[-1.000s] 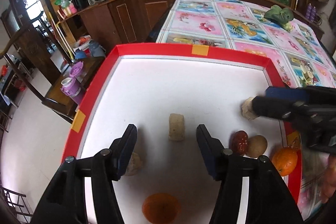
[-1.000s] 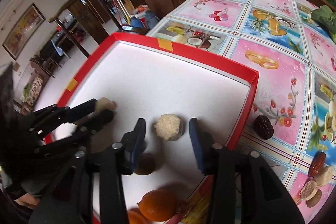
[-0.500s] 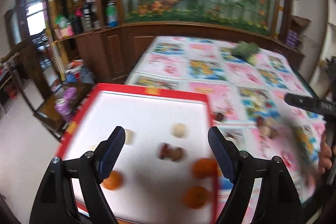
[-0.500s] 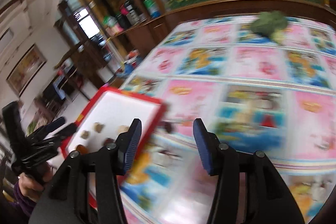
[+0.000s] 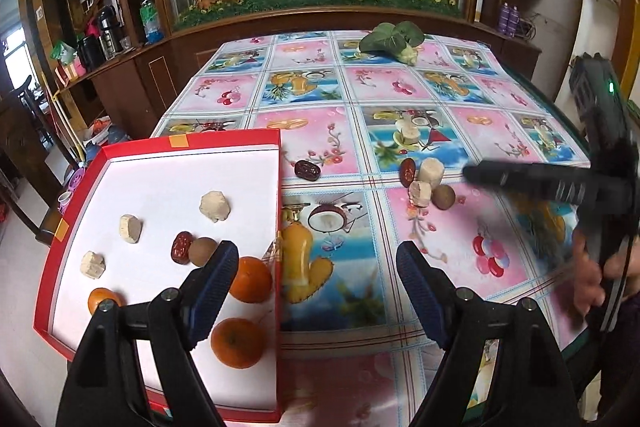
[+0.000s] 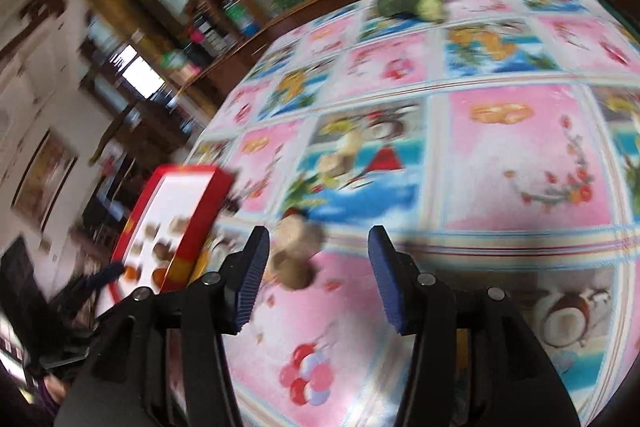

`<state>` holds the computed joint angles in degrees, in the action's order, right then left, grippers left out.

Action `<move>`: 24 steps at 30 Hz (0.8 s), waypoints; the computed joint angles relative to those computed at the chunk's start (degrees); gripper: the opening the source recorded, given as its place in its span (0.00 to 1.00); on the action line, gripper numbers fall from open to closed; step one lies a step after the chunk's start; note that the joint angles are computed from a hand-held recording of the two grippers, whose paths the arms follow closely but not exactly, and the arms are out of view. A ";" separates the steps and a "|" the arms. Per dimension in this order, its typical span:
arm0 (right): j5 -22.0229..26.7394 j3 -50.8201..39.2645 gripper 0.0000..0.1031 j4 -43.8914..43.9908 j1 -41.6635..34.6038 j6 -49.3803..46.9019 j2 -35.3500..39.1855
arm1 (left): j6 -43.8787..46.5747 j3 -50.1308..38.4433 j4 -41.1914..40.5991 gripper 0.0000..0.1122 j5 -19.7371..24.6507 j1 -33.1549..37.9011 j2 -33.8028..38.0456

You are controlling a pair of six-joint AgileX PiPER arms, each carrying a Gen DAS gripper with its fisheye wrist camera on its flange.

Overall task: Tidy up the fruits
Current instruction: 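Move both tools back over the items on the tablecloth, then grasp a brown kiwi with the right tool while the left tool grasps a beige cake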

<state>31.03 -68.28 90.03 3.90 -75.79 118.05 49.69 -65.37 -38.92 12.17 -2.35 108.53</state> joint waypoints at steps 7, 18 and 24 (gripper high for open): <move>-8.34 -2.37 0.45 -13.34 6.79 5.77 1.22 | -3.60 -1.29 3.92 0.72 0.36 -1.69 0.95; -11.05 -7.80 0.24 -27.23 8.87 19.05 4.43 | -15.55 -7.31 16.17 0.72 4.26 -5.80 3.90; -5.21 -3.18 0.23 -5.02 0.00 5.27 1.80 | -25.14 -14.86 24.75 0.72 7.02 -9.18 9.84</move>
